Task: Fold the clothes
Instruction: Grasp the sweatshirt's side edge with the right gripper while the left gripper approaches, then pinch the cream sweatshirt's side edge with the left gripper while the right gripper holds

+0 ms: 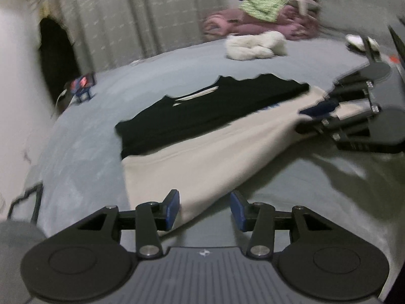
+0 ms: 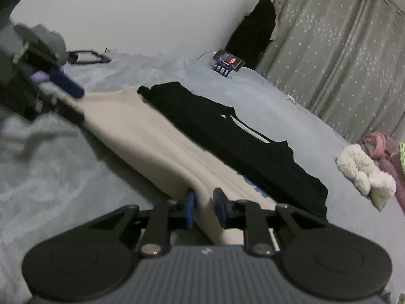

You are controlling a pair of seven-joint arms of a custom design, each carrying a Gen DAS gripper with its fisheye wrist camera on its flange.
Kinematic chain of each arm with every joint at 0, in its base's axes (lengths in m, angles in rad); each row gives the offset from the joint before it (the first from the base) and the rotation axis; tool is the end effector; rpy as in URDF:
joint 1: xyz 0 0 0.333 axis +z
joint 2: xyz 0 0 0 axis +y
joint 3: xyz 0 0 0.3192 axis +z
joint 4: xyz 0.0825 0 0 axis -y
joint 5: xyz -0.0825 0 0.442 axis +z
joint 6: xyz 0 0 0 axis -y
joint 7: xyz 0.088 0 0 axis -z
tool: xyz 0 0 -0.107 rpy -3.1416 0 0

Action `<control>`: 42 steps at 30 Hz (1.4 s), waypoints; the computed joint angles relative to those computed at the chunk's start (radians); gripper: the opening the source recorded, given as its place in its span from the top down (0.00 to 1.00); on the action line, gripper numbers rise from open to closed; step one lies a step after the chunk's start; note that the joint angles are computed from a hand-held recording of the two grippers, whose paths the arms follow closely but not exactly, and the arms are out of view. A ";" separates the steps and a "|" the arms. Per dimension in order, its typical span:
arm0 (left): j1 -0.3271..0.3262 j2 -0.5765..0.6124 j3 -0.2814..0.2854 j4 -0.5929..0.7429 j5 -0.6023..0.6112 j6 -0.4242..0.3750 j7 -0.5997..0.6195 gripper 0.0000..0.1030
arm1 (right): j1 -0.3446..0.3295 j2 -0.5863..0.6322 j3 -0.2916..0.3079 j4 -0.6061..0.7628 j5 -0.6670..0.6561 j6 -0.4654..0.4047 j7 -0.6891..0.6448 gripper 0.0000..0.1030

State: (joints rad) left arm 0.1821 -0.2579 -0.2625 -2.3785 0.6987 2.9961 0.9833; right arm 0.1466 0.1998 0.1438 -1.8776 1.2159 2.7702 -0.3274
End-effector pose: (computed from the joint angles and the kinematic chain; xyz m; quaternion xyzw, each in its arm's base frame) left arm 0.5439 -0.0952 0.4788 -0.5802 0.6847 -0.2509 0.3628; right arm 0.6768 0.1549 0.4366 -0.8617 0.1815 -0.2810 0.3815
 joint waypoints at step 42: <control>-0.090 0.087 0.093 0.116 0.297 -0.248 -0.165 0.86 | -0.061 0.018 0.010 -0.046 0.083 0.227 -0.402 0.69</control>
